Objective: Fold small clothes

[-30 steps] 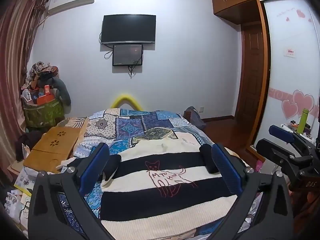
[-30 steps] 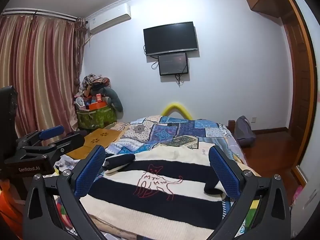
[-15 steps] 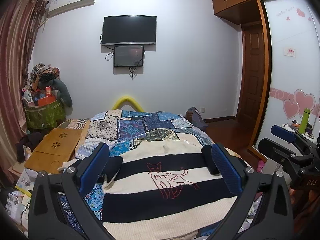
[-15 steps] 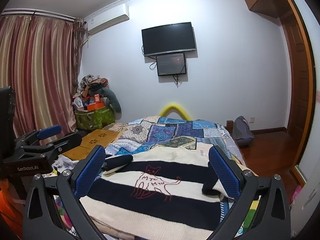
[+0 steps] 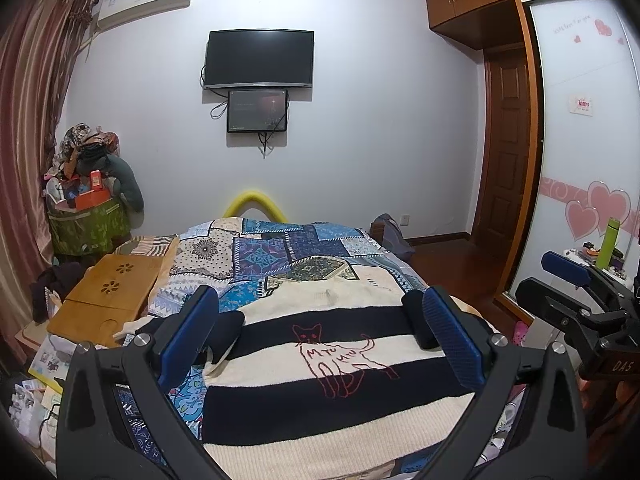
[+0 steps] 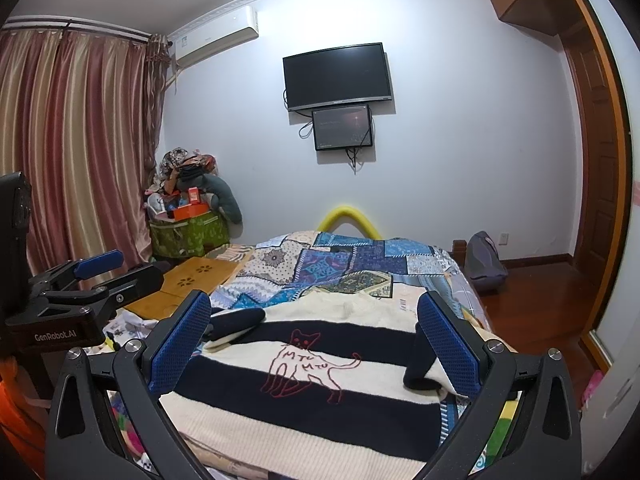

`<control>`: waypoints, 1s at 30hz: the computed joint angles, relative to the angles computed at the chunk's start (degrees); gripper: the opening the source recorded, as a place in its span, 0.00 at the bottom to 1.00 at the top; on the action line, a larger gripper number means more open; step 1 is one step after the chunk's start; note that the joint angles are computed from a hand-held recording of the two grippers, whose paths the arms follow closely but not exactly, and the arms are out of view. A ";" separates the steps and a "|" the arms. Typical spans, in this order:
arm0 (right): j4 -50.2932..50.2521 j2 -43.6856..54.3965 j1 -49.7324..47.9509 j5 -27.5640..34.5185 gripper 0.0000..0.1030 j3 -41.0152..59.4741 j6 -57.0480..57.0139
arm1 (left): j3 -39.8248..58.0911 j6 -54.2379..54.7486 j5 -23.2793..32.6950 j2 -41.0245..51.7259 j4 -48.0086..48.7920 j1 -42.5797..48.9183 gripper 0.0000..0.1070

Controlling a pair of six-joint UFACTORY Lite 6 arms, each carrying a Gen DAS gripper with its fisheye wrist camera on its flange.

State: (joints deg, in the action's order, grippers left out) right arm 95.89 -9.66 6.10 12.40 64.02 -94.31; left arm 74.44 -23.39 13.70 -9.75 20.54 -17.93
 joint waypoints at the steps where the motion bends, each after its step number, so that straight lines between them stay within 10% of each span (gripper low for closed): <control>1: 0.12 -0.05 0.19 -0.23 1.00 -0.04 -0.08 | -0.14 -0.27 -0.06 -0.05 0.33 -0.05 0.96; 30: -0.96 0.36 0.05 -0.17 1.00 0.40 0.96 | -0.93 -2.22 -0.79 -0.74 2.30 -0.53 0.96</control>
